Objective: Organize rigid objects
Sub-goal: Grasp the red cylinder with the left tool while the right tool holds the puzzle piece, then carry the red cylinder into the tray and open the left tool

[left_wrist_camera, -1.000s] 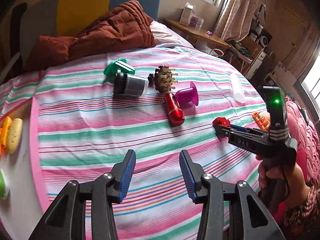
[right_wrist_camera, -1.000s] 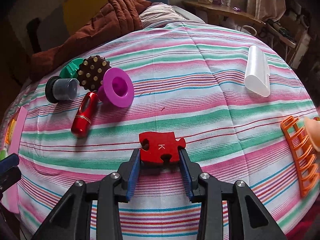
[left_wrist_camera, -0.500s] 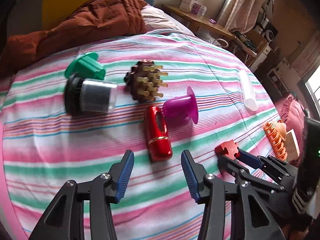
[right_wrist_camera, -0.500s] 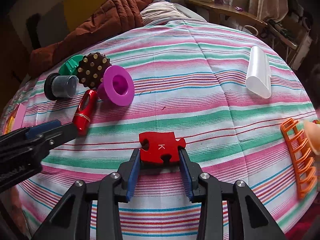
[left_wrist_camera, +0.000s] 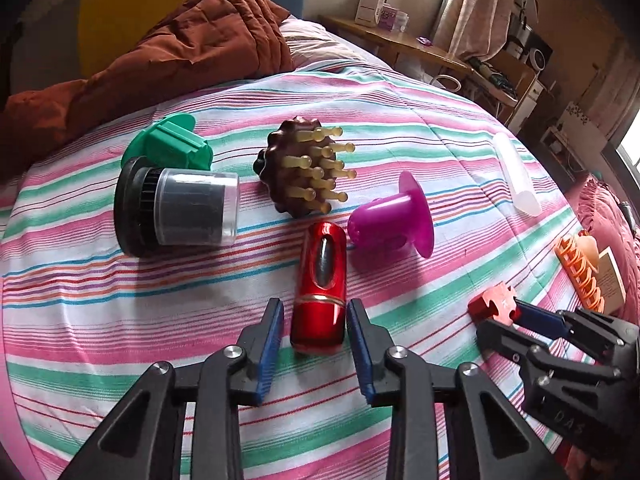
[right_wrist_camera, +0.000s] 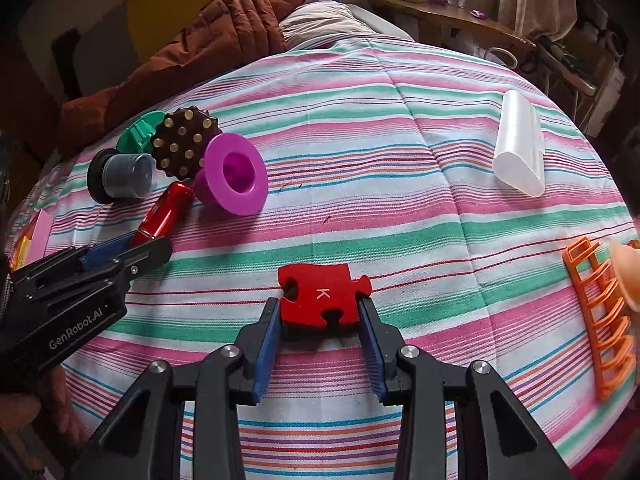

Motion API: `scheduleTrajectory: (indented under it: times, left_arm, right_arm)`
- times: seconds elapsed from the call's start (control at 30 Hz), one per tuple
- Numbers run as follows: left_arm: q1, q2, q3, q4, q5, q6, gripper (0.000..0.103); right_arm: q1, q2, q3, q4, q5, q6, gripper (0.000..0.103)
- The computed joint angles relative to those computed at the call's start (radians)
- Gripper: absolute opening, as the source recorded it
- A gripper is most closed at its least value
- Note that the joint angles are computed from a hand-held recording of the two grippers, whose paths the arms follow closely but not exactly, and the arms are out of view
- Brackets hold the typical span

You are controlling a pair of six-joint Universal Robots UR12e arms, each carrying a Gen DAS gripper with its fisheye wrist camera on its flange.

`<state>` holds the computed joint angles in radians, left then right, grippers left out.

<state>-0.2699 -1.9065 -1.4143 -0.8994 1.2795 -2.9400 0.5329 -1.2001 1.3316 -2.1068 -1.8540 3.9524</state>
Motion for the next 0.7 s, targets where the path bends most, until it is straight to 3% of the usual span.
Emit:
scheduleTrajectory:
  times: [0.13, 0.27, 0.43, 0.57, 0.7]
  left_arm:
    - [0.003, 0.006, -0.005, -0.003, -0.004, -0.005, 0.032]
    - [-0.011, -0.004, 0.01, 0.013, 0.039, -0.017, 0.039]
    - [-0.027, -0.028, 0.035, 0.006, 0.086, 0.01, 0.04]
    - [-0.022, -0.018, 0.011, 0.048, 0.092, 0.028, 0.026]
    - [-0.009, -0.01, 0.006, 0.026, 0.061, 0.023, 0.026]
  right_arm:
    - [-0.003, -0.003, 0.004, -0.006, 0.005, 0.008, 0.039]
    - [-0.006, -0.009, 0.016, -0.029, 0.012, 0.028, 0.04]
    - [-0.011, -0.01, 0.025, -0.057, 0.018, 0.042, 0.041]
    - [-0.013, -0.01, 0.027, -0.059, 0.022, 0.031, 0.04]
    - [-0.013, -0.011, 0.028, -0.057, 0.014, 0.015, 0.04]
